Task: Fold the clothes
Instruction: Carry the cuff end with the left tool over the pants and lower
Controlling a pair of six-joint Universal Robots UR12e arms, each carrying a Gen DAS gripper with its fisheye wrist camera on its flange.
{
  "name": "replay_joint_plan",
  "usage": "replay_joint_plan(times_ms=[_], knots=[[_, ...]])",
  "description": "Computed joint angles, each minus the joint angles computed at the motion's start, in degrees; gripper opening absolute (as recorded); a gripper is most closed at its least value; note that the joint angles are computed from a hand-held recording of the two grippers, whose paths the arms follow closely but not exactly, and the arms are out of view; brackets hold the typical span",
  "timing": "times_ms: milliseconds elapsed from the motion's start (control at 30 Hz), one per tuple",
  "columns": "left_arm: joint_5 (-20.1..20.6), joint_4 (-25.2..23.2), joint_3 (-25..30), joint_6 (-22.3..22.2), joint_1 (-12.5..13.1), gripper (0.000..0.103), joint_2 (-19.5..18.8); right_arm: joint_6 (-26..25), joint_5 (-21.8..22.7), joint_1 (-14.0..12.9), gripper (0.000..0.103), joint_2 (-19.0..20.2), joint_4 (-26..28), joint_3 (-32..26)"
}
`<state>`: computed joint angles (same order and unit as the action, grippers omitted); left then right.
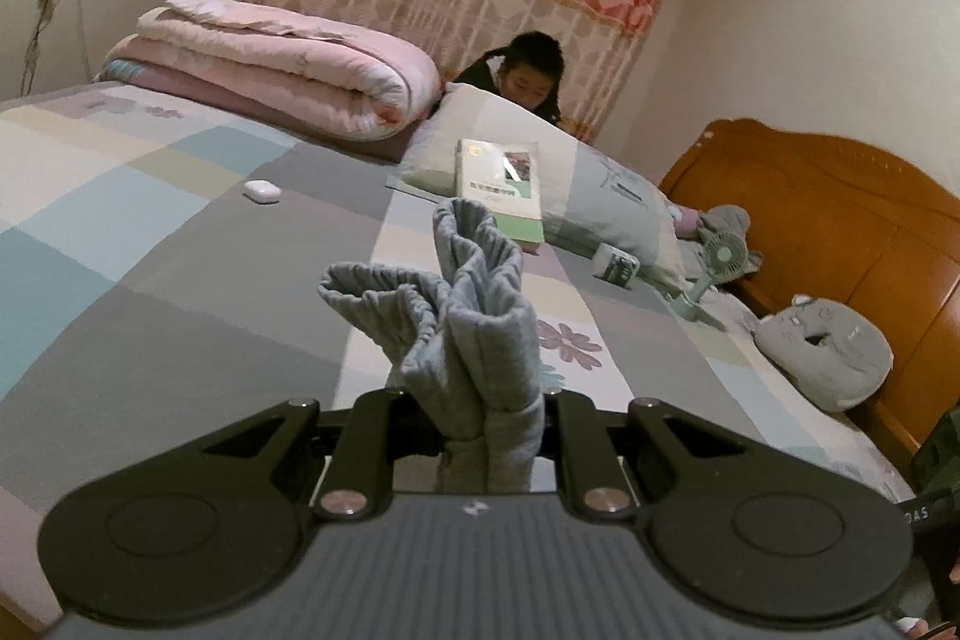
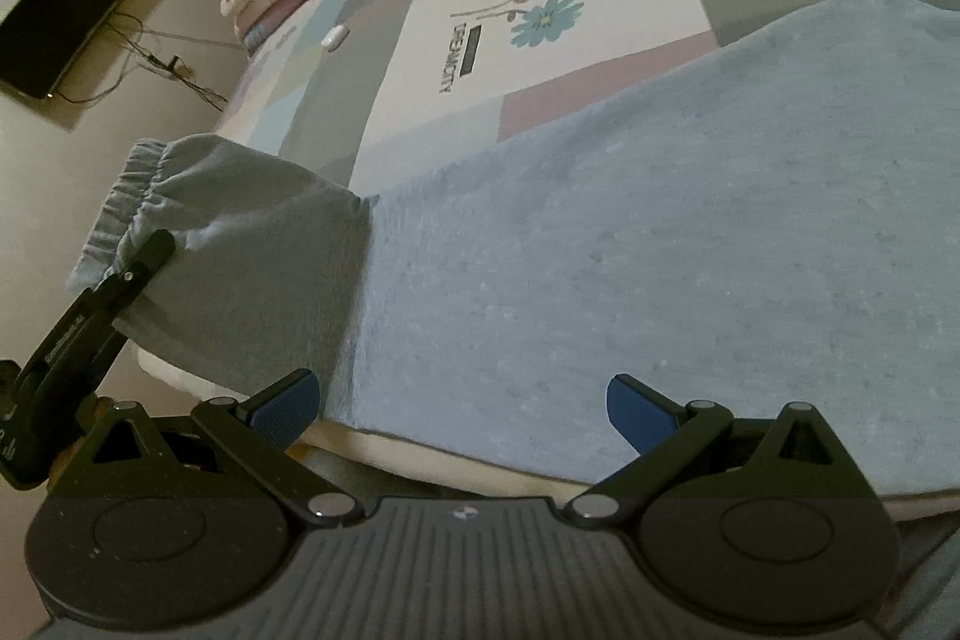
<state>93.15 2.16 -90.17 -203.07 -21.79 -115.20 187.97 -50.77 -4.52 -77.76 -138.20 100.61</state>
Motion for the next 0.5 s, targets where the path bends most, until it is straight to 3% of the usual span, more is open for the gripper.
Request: replay_joint_plan(times_ms=[500], knots=[[-1.5, -10.4, 7.0, 6.0, -3.9, 0.014, -3.7, 3.7, 4.0, -4.7, 0.103, -2.0, -6.2, 3.9]])
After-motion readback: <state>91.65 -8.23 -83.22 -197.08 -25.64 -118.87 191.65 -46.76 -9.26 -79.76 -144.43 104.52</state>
